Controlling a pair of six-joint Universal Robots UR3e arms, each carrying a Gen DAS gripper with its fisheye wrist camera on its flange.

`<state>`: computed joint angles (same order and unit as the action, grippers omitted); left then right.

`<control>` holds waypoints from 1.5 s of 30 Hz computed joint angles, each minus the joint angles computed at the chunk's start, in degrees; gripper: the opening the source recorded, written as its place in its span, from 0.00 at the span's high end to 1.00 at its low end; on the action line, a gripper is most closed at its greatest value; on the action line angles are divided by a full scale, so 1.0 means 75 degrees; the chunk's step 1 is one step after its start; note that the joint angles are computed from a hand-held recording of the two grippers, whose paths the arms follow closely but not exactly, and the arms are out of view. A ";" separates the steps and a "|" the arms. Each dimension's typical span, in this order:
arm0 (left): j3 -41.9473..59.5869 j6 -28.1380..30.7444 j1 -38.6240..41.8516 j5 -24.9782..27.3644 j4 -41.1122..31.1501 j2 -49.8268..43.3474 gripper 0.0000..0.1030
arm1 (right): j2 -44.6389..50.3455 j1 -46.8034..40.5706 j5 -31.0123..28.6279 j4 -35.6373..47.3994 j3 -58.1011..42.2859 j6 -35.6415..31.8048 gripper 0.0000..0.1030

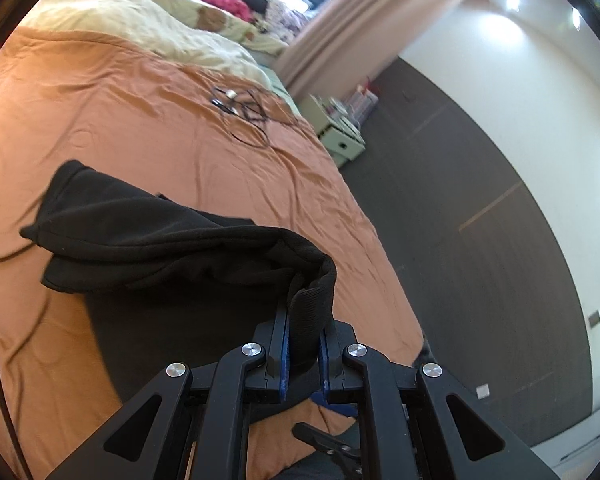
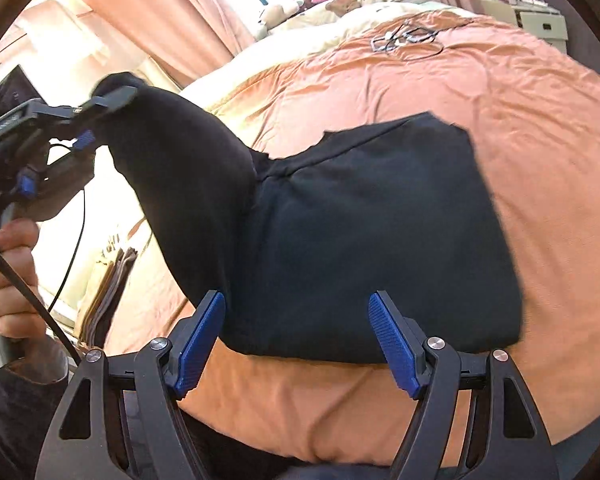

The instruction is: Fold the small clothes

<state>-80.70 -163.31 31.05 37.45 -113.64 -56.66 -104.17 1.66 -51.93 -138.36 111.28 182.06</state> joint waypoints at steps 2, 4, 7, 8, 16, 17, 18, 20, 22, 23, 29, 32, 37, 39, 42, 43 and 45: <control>-0.0663 -0.1290 -0.1164 0.0411 0.1938 -0.0329 0.89 | -0.0431 -0.0400 0.0018 0.0521 0.0101 -0.0479 0.29; -0.1091 -0.2133 -0.2043 0.0746 0.3273 -0.0721 0.89 | -0.0700 -0.0672 0.0000 0.0821 0.0213 -0.0741 0.29; -0.1556 -0.3027 -0.3199 0.1198 0.4769 -0.1364 0.89 | -0.1117 -0.1165 -0.0011 0.1400 0.0369 -0.1157 0.29; -0.1671 -0.3295 -0.3602 0.1350 0.5240 -0.1654 0.88 | -0.1220 -0.1370 0.0019 0.1590 0.0443 -0.1289 0.29; -0.2093 -0.3650 -0.4691 0.1344 0.6275 -0.2783 0.67 | -0.1447 -0.2228 0.0240 0.2814 0.0432 -0.2022 0.29; -0.2075 -0.3541 -0.4626 0.1500 0.6119 -0.2683 0.64 | -0.1389 -0.2252 0.0252 0.2891 0.0369 -0.2094 0.29; -0.2105 -0.3477 -0.4558 0.1630 0.6012 -0.2547 0.62 | -0.1375 -0.2254 0.0263 0.2947 0.0340 -0.2141 0.29; -0.2226 -0.3175 -0.4158 0.1783 0.5497 -0.2104 0.62 | -0.1211 -0.2168 0.0226 0.2921 0.0183 -0.2206 0.29; -0.2318 -0.2842 -0.3709 0.1934 0.4865 -0.1642 0.62 | -0.0757 -0.1861 -0.0067 0.2543 -0.0046 -0.2150 0.29; -0.2349 -0.2625 -0.3436 0.2064 0.4487 -0.1381 0.62 | -0.0501 -0.1702 -0.0201 0.2320 -0.0160 -0.2108 0.29; -0.2489 -0.0841 -0.1336 0.2293 0.1987 -0.0047 0.62 | 0.1018 -0.0675 -0.1090 0.1917 -0.1512 -0.2102 0.38; -0.2650 0.0042 -0.0314 0.2348 0.0998 0.0426 0.62 | 0.1895 -0.0049 -0.1659 0.1821 -0.2342 -0.2092 0.42; -0.3188 0.1116 0.0823 0.2582 0.0060 0.0942 0.62 | 0.3278 0.0763 -0.2453 0.1827 -0.3731 -0.2069 0.49; -0.3615 0.1107 0.0817 0.2719 0.0310 0.0951 0.62 | 0.3833 0.1035 -0.2719 0.2012 -0.4387 -0.2138 0.52; -0.4132 0.1046 0.0746 0.2865 0.0555 0.0972 0.62 | 0.4492 0.1337 -0.2995 0.2148 -0.5146 -0.2213 0.62; -0.4296 0.0978 0.0668 0.2926 0.0674 0.0955 0.62 | 0.4653 0.1368 -0.2979 0.2177 -0.5347 -0.2262 0.72; -0.4561 0.0754 0.0431 0.3015 0.0981 0.0879 0.62 | 0.4775 0.1320 -0.2828 0.2222 -0.5558 -0.2180 0.87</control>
